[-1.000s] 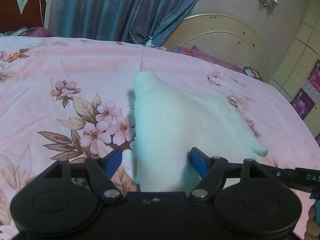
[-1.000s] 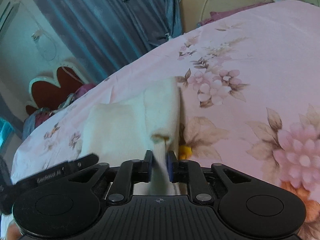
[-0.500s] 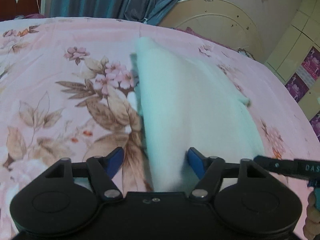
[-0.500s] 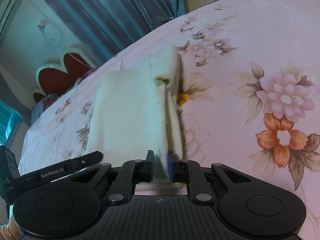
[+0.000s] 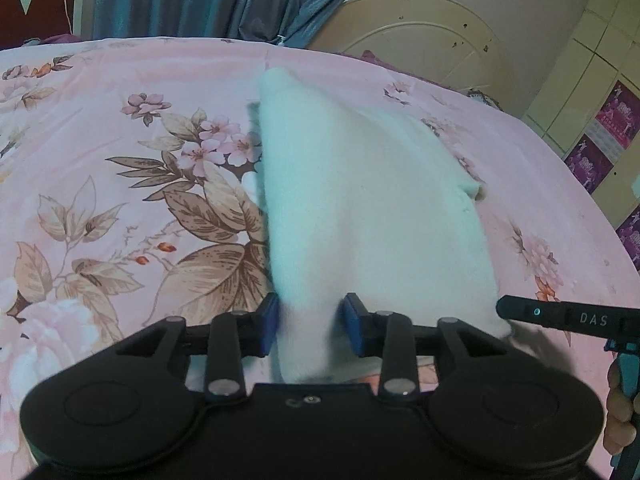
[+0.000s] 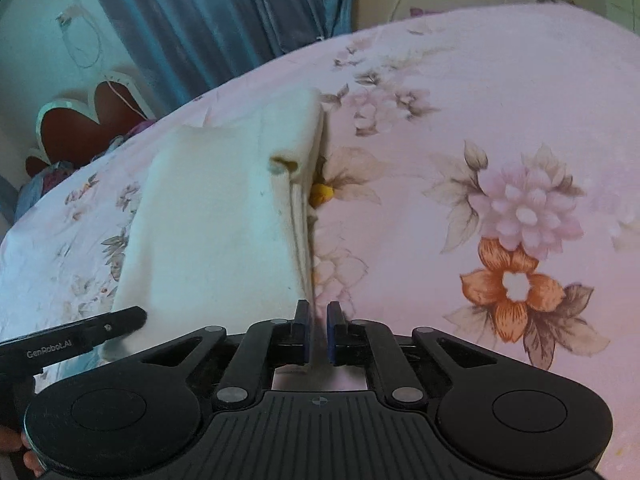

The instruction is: Fold small clothes

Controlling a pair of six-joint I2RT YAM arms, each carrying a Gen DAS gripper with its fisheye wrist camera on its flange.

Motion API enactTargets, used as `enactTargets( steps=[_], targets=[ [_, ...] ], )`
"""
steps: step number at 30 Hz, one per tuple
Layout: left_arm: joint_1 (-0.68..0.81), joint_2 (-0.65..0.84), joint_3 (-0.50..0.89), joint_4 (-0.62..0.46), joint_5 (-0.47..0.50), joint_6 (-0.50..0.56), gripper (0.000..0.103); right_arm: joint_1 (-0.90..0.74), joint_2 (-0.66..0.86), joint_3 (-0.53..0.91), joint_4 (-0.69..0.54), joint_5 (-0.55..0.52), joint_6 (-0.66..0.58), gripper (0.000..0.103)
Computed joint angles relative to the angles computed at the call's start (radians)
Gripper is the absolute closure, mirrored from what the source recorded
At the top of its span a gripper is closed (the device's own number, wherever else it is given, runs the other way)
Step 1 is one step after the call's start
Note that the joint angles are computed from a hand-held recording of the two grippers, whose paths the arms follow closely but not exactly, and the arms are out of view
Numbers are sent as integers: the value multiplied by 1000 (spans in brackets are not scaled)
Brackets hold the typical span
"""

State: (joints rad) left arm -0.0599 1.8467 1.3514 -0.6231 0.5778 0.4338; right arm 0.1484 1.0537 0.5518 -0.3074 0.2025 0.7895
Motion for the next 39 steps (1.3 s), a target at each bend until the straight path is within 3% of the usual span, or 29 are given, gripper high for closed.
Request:
enactTargets(
  steps=[5, 9, 19, 27, 39],
  targets=[
    [1, -24, -12, 17, -17, -13, 54, 79, -44, 24, -17, 118, -16, 97],
    [-13, -69, -45, 71, -39, -29, 40, 106, 6, 69, -6, 126, -47, 97],
    [-63, -51, -34, 66, -140, -32, 40, 107, 129, 91, -4, 101, -73, 97],
    [-58, -42, 5, 47, -149, -20, 37, 79, 99, 116, -19, 103, -111, 97],
    [-118, 75, 232, 42, -137, -106, 37, -32, 261, 293, 54, 78, -230, 97]
  ],
)
